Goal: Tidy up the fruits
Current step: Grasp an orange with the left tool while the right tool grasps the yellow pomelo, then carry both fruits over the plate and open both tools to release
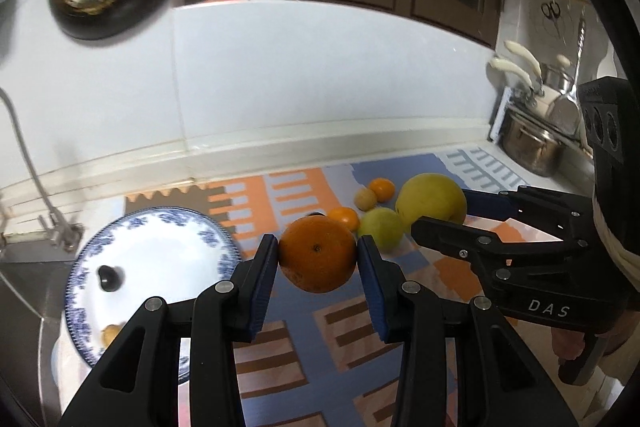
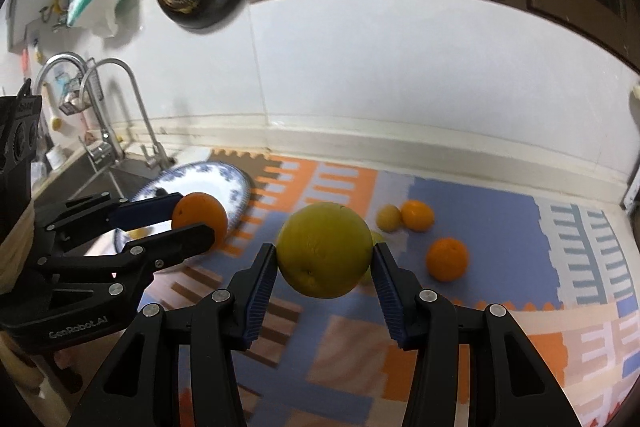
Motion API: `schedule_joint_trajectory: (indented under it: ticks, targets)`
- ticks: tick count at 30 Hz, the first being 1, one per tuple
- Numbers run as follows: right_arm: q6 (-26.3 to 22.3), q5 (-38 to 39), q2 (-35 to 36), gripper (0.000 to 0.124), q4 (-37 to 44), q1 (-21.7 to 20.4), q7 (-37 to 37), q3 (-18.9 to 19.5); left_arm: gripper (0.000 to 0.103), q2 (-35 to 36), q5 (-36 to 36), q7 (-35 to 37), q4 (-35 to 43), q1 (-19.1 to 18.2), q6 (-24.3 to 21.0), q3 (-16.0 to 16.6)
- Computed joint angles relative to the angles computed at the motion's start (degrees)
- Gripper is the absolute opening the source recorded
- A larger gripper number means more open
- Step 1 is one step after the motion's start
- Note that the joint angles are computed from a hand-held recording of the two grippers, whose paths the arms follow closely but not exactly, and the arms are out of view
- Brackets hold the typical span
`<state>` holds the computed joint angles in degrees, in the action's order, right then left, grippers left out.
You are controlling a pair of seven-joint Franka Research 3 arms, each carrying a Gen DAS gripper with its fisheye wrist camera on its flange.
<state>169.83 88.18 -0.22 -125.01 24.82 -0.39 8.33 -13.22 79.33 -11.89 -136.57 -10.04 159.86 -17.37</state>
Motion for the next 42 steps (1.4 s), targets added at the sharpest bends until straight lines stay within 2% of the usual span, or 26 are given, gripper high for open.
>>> schedule_joint_trajectory:
  ticks: [10, 19, 24, 30, 36, 42]
  targets:
    - [-1.6, 6.5, -2.2, 0.049, 0.9, 1.7, -6.2, 0.8, 0.04, -8.1, -2.3, -1.1, -5.1, 1.1, -3.7, -1.3]
    - [-3.9, 6.6, -1.4, 0.049, 3.1, 3.4, -7.3, 1.7, 0.04, -15.4, -7.1, -0.2, -10.9, 2.9, -6.9, -2.4]
    - [-4.7, 3.7, 0.7, 0.049, 5.2, 4.4, -5.2, 2.5, 0.04, -18.0, -10.3, 1.0, -13.4, 4.1, -9.1, -2.7]
    - [-4.6, -0.8, 4.0, 0.049, 8.0, 5.6, -2.5, 3.7, 0.04, -19.4, -13.3, 2.5, -15.8, 5.6, -9.7, -2.2]
    - [-3.8, -8.1, 8.1, 0.05, 10.5, 6.0, 3.5, 5.0, 0.04, -18.3, -14.8, 4.1, -16.9, 7.7, -9.0, -1.4]
    - [-2.8, -18.7, 13.1, 0.05, 13.2, 5.6, 12.9, 6.3, 0.04, -14.8, -15.1, 5.1, -16.8, 10.0, -5.9, 0.1]
